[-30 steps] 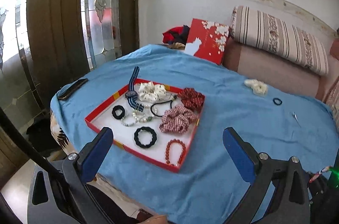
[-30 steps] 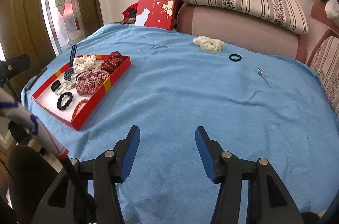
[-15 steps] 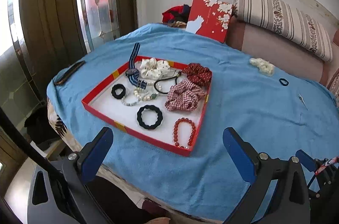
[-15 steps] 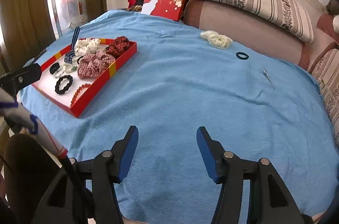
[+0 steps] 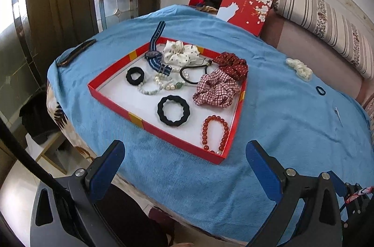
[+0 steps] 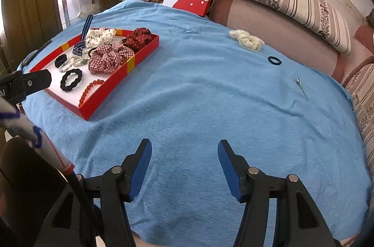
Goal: Organize jewelry
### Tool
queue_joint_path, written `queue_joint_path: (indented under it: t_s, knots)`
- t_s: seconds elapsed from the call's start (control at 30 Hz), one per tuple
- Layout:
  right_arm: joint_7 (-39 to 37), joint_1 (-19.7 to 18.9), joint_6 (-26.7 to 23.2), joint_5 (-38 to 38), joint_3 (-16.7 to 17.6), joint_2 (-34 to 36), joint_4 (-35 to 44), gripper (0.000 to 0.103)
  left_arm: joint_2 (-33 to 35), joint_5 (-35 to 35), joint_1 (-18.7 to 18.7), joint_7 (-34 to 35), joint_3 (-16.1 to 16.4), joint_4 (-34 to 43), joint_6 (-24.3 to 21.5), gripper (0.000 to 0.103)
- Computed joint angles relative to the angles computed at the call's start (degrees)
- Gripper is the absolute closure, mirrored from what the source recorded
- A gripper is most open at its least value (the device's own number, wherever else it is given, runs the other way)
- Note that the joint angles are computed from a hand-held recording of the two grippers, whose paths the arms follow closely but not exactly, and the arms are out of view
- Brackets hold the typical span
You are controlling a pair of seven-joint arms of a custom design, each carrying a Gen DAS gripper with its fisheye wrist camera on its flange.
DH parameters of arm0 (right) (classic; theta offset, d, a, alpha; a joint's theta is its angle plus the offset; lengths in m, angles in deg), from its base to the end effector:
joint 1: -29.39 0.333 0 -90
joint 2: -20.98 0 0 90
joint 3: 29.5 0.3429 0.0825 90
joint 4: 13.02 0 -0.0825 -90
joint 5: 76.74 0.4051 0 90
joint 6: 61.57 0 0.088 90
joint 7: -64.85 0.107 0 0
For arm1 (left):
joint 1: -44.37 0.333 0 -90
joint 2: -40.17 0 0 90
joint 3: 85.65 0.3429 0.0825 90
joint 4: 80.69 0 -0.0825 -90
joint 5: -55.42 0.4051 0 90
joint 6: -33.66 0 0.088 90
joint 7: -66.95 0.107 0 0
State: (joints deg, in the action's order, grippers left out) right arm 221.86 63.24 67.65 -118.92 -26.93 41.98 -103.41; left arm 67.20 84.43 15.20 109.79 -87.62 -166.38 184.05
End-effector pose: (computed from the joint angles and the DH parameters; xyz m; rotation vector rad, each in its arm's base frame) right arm 0.5979 0.4127 0.4842 -1.7336 2.0181 -0.8035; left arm 0.6548 -0.4028 0.4873 -1.7660 1.8935 -0.8154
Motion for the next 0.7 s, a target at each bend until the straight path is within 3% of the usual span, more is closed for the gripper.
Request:
queue_joint_path:
  t_s: [0.7]
  knots:
    - [-1.81, -0.61, 0.6, 2.02, -0.64, 1.71, 1.91, 0.039, 2.35, -2.92, -0.53, 4.11, -0.91, 2.52, -2.55, 0.0]
